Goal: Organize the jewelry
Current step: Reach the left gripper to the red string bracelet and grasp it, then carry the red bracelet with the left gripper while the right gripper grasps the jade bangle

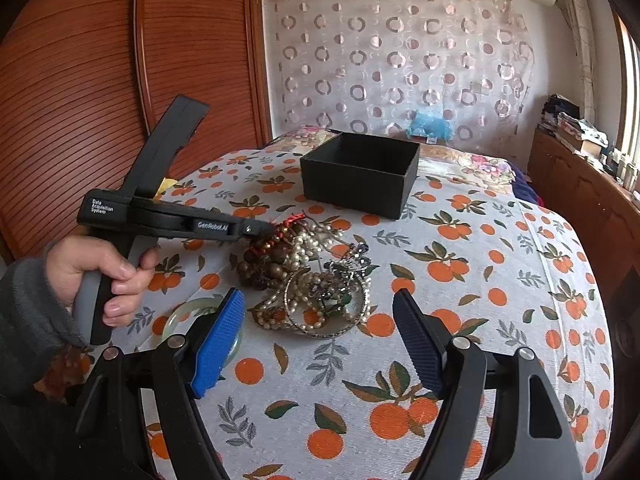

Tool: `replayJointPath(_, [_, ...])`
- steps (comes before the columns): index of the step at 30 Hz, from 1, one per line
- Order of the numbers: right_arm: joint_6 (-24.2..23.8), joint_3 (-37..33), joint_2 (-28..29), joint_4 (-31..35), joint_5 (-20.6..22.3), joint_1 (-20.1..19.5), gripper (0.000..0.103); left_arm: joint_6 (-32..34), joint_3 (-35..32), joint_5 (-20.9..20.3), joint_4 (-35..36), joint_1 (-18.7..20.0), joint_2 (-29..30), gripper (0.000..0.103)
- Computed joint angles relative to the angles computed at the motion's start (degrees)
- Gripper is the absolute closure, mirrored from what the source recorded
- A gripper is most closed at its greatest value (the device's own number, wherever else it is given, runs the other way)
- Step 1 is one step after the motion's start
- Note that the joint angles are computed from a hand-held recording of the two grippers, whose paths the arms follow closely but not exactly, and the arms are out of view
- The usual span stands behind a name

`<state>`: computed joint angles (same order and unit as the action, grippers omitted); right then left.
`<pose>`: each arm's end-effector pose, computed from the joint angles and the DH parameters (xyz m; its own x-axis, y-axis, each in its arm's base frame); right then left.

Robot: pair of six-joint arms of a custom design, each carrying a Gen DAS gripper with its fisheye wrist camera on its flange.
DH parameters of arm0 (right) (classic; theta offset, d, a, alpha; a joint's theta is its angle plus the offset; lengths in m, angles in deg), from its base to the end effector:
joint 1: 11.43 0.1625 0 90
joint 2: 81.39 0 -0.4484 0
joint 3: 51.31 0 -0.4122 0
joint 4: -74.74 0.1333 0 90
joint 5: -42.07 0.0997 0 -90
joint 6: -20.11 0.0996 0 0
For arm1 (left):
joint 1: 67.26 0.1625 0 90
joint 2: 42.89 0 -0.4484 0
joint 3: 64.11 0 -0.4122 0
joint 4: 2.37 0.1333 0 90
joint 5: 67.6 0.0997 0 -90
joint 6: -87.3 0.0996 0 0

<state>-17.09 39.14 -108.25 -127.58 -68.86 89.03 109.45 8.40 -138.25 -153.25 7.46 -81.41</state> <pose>0.2266 -0.6894 0.0095 -0.6980 -0.3169 0.6421 -0.6802 0.5738 -0.4562 -0.0567 -0.8387 0.1726 -0.7909 0.4208 -0.4442 0.5757 0.7576 -0.3075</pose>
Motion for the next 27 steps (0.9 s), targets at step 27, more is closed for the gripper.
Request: replayJointPath(27, [0.87, -3.62, 2.1, 13.14, 1.26, 0.37, 0.058, 4.75, 7.73, 5.28, -10.16, 1.37, -5.5, 0.097])
